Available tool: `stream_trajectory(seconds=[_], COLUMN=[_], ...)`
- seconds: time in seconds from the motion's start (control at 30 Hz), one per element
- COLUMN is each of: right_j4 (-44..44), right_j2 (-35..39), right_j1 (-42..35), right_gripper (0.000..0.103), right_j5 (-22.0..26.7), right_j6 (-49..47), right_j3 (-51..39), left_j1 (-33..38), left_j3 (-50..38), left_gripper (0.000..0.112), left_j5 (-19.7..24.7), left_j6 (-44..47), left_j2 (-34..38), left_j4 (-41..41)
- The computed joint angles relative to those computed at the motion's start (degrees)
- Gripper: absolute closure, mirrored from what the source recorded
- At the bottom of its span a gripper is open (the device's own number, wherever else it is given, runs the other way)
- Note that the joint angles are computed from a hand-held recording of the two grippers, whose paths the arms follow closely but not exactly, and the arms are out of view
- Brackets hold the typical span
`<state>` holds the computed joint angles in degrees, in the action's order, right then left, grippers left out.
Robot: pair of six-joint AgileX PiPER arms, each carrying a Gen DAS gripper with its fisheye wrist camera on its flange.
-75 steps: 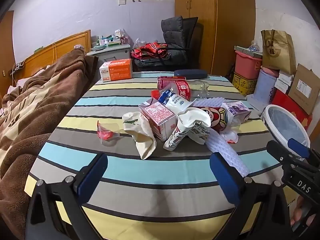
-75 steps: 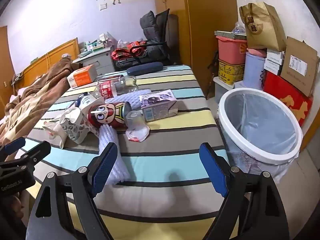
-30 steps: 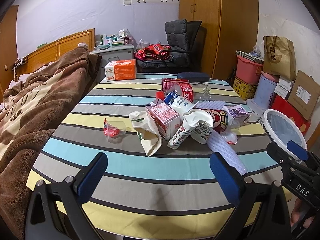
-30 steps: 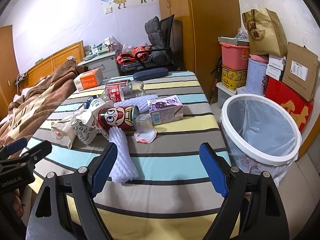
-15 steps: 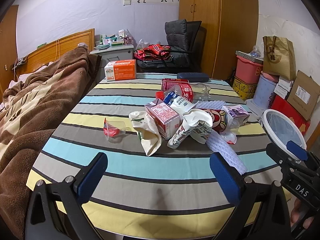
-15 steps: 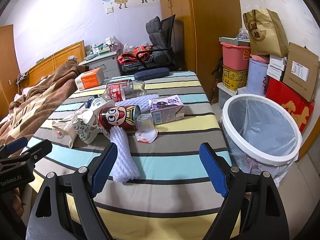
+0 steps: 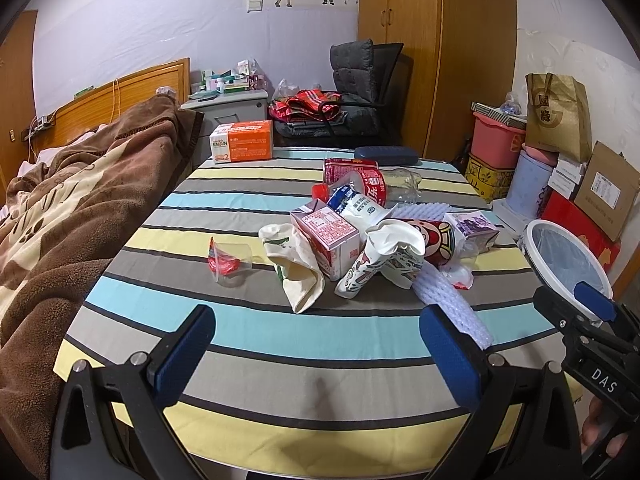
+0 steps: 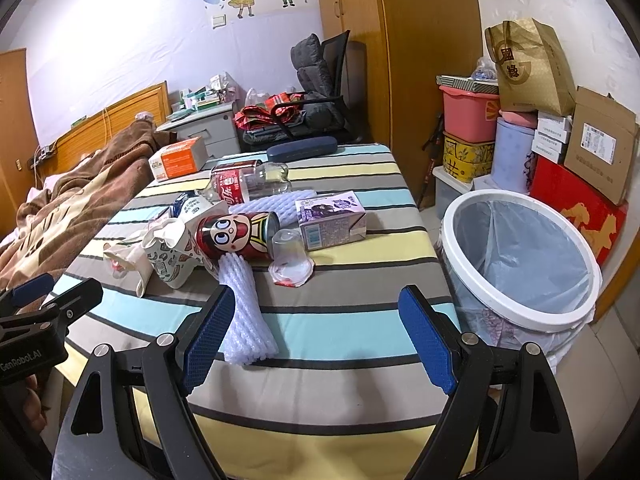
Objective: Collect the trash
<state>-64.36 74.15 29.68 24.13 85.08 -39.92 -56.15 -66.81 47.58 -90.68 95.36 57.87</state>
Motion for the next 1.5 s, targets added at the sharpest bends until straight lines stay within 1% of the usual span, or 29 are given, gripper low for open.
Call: stream_trajectory(seconds=[0.3,0.57,0.7,0.77,0.83,0.97,1.0,1.07,1.13,1.2,1.27,1.3,1.33,1.4,1.5], right_j4=[-0.11,0.58,0.78,1.59,3.71,9.45,9.49,12.61,13.97,17.30,20.17,20.96,22.03,24.45,23.79], right_j2=[-0.05,0.67,2.91,4.35,6.17,9.82,10.71,11.96,13.21,14.18,14.39,14.60,14.65,14.73,15.07], right_j1=[0.11,0.30,-0.41,-0.34,-0.88,-0.82,-0.58,-0.52,-0.29,-0.66,-1.42,-1.74,-1.96,-2.36,-2.57], right_gripper=[0.018,0.018,0.018,0.018,0.018,0.018,0.018,0.023,0.035,0.044,0.049,0.053,0.059,0.067,0.072], right_j5=[0.05,0.15,-2.41,-3.18,-5.13,-6.56,-7.07,-7.56,-7.12,-6.40,-6.64,-7.04,-7.09,-6.92,-7.80], right_j6=[0.09,-0.87,-1.97,-3.15,-6.06,-13.38,-13.82,-17.34,-18.87,-22.54,-25.51,-26.45,-27.57,-30.00,-29.32], right_j3=[0.09,-0.84,-1.56,-2.07,-2.94,-5.35,-5.71,-6.51,-7.32,-8.22,-8.42,-8.53,-8.57,-8.86,-8.99], left_j1=[-0.03,1.56,4.20,6.11,8.31,11.87,12.80,14.64,15.73,16.78,18.44,19.22,19.92,20.60,21.60], left_j3=[0.44,0.72,2.49,4.13,4.71,5.62,5.64,5.80,5.33,4.38,4.13,4.20,3.72,2.05,1.71], left_gripper=[0.009,0.009,0.009,0.009,0.009,0.009,0.010,0.012,0.012,0.012,0.012,0.012,0.012,0.012,0.012], left_j5=[0.02,-1.60,-4.28,-6.84,-9.20,-13.24,-14.61,-17.07,-18.02,-19.08,-22.26,-24.48,-25.72,-25.82,-27.75], left_j6=[-0.01,1.65,1.62,1.79,4.17,7.66,8.64,10.01,10.50,11.97,15.65,17.67,20.25,22.77,22.24], left_j2=[-0.47,-0.74,-1.42,-1.94,-1.78,-0.96,-0.69,-0.28,0.69,1.92,2.10,2.10,2.44,3.58,3.89], left_j4=[0.12,-1.01,-0.77,-0.89,-2.50,-4.57,-5.39,-7.02,-6.81,-7.59,-11.21,-13.00,-15.52,-18.32,-18.42])
